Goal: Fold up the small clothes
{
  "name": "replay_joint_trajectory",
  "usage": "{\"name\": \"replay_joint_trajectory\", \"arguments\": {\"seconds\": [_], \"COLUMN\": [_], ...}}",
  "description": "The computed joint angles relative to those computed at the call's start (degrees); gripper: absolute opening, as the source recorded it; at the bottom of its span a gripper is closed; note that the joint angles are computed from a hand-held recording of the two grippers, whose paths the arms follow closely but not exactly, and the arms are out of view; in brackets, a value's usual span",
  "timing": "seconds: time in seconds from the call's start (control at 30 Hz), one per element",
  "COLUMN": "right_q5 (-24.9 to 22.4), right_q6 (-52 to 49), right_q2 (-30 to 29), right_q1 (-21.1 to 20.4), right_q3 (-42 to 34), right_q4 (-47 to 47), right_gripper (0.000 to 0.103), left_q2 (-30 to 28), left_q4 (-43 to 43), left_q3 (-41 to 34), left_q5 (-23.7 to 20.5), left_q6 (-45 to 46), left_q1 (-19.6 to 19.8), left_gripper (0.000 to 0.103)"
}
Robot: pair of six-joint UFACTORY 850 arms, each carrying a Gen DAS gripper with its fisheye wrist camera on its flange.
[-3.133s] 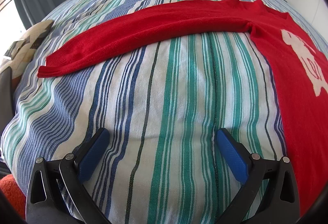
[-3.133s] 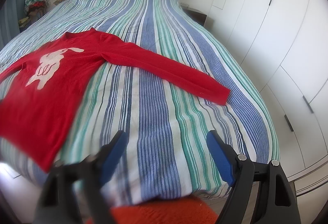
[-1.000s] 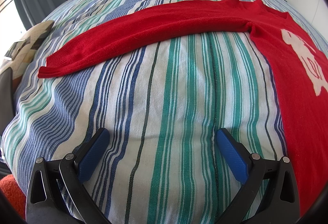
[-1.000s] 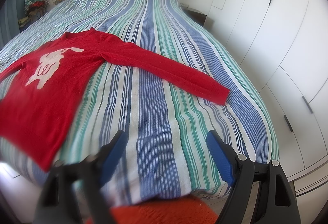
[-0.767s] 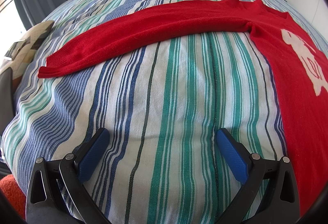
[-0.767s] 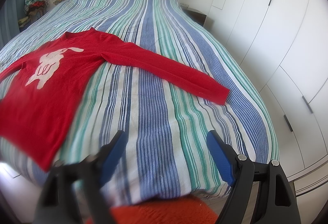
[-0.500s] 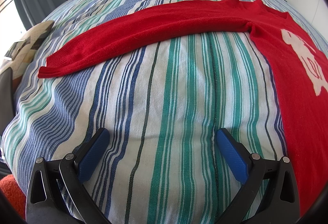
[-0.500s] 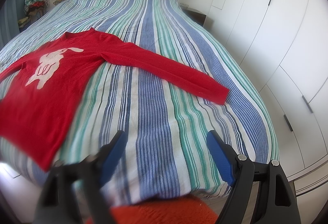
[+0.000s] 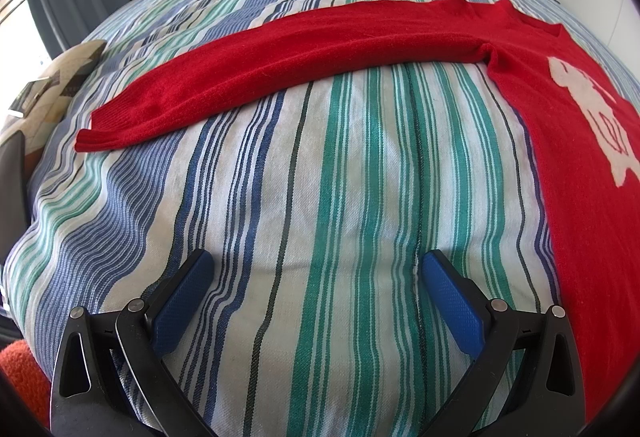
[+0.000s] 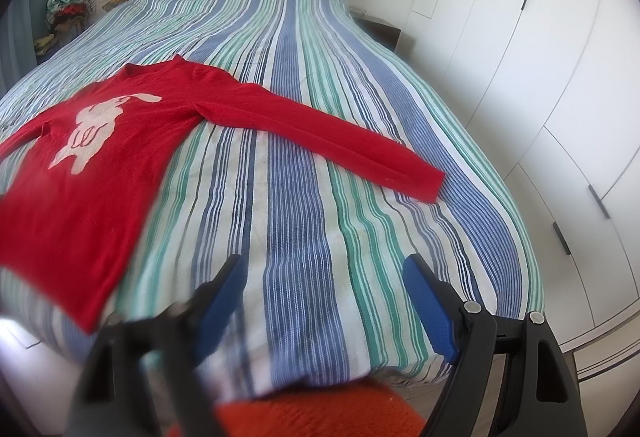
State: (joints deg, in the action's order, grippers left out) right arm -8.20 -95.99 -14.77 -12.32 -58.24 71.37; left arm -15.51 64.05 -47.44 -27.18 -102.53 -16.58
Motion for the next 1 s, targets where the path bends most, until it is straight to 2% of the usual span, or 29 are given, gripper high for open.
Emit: {"name": "replay_joint_trajectory", "arguments": {"seconds": [0.23, 0.37, 0.43, 0.5, 0.53, 0.6, 0.67, 0.8, 0.9, 1.0], "right_q5": [-0.7, -1.6, -1.5, -2.2, -4.3, -14.1, -21.1, -27.2, -32.7, -36.1], "right_q6": [3.1, 0.6, 0.1, 3.6, 7.2, 13.7, 17.1, 31.4, 46.5, 53.8], "right_q2": [-0.3, 0.0, 0.1, -0.1, -0.5, -2.8, -5.8, -13.9, -22.1, -27.4], "right_q1": [-0.4, -1.2, -1.3, -1.4, -2.0, -4.9, -8.2, -13.5, -14.3, -13.2], "right_q3": [-0.4, -0.1, 0.0, -0.4, -1.1, -4.9, -9.2, -18.4, -27.2, -32.2], "right_q4": [-2.8, -0.3, 0.0, -2.7, -5.5, -8.5, -4.0, 7.9, 4.8, 3.6], "right_gripper": [0.08, 0.08, 0.08, 0.08, 0.08, 0.08, 0.08, 0.08, 0.078, 0.078], "left_q2": [0.6, 3.0, 5.8, 8.8, 10.0, 12.3, 14.2, 14.6, 14.8, 14.0], "left_q4": [-1.0, -6.5, -4.5, -0.4, 0.5, 1.2, 1.8, -1.2, 4.3, 4.2], "left_q3": [0.3, 0.7, 2.2, 3.9, 4.5, 6.3, 8.4, 9.9, 10.7, 10.5], "left_q5": [0.9, 1.3, 3.2, 3.0, 2.3, 1.7, 2.2, 4.5, 4.4, 3.9], "left_q6": [1.1, 6.1, 3.0, -2.9, -4.8, -8.1, -11.5, -12.0, -20.3, -20.4], "left_q1": [0.4, 0.9, 1.2, 1.0, 0.8, 0.5, 0.6, 2.7, 3.0, 3.2], "left_gripper": [0.103, 0.102, 0.102, 0.102, 0.102, 0.102, 0.102, 0.102, 0.102, 0.102]}}
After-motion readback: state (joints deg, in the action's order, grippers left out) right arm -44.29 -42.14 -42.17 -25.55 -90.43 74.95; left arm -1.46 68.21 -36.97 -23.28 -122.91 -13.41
